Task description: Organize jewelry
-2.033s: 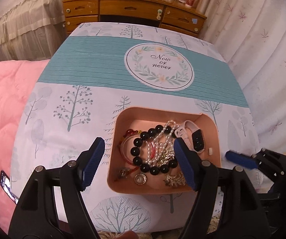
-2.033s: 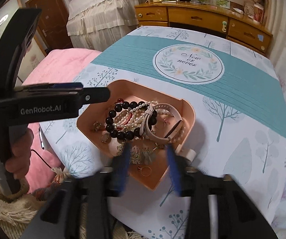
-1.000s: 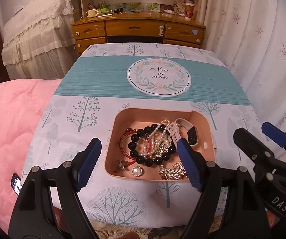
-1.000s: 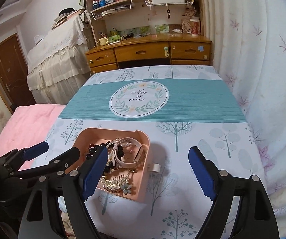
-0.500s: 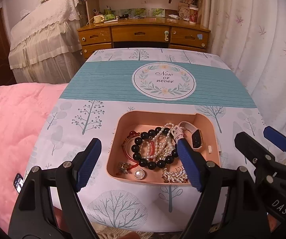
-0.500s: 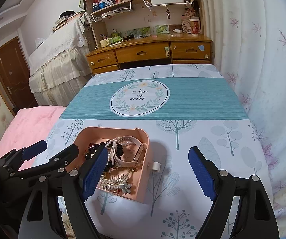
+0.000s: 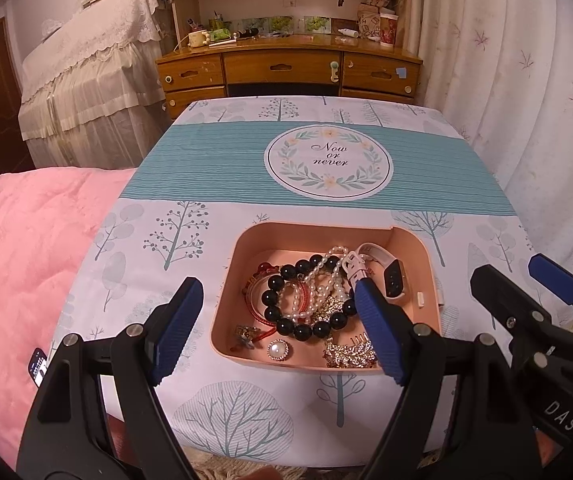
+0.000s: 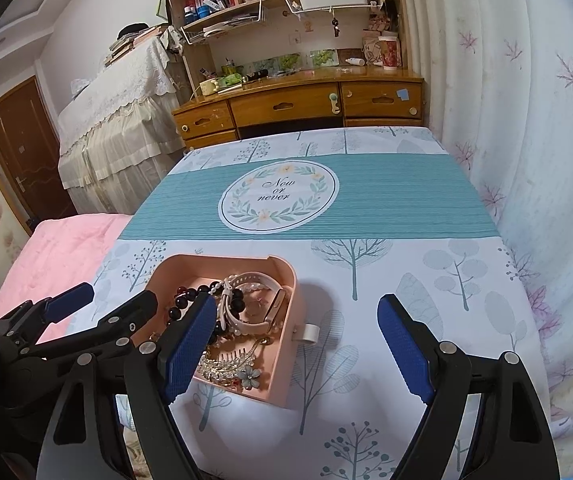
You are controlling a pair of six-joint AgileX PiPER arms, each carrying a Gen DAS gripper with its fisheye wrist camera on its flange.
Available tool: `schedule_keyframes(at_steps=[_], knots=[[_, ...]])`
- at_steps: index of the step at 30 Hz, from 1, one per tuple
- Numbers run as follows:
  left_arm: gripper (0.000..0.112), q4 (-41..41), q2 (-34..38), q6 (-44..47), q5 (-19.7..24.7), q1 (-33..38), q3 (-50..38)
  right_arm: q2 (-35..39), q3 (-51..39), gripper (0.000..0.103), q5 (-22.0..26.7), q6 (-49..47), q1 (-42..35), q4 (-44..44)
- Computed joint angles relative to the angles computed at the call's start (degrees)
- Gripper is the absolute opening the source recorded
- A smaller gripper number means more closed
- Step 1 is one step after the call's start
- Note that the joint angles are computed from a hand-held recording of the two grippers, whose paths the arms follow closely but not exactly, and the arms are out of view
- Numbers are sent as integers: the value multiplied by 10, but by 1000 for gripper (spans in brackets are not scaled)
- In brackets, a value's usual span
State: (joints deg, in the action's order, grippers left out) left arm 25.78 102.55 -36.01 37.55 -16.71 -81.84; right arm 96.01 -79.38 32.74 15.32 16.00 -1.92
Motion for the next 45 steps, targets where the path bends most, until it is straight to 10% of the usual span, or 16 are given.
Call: schedule_keyframes(at_steps=[45], knots=[[76,-6,-19,8,14,0,-10,-33,2,84,7,94,28,-104]])
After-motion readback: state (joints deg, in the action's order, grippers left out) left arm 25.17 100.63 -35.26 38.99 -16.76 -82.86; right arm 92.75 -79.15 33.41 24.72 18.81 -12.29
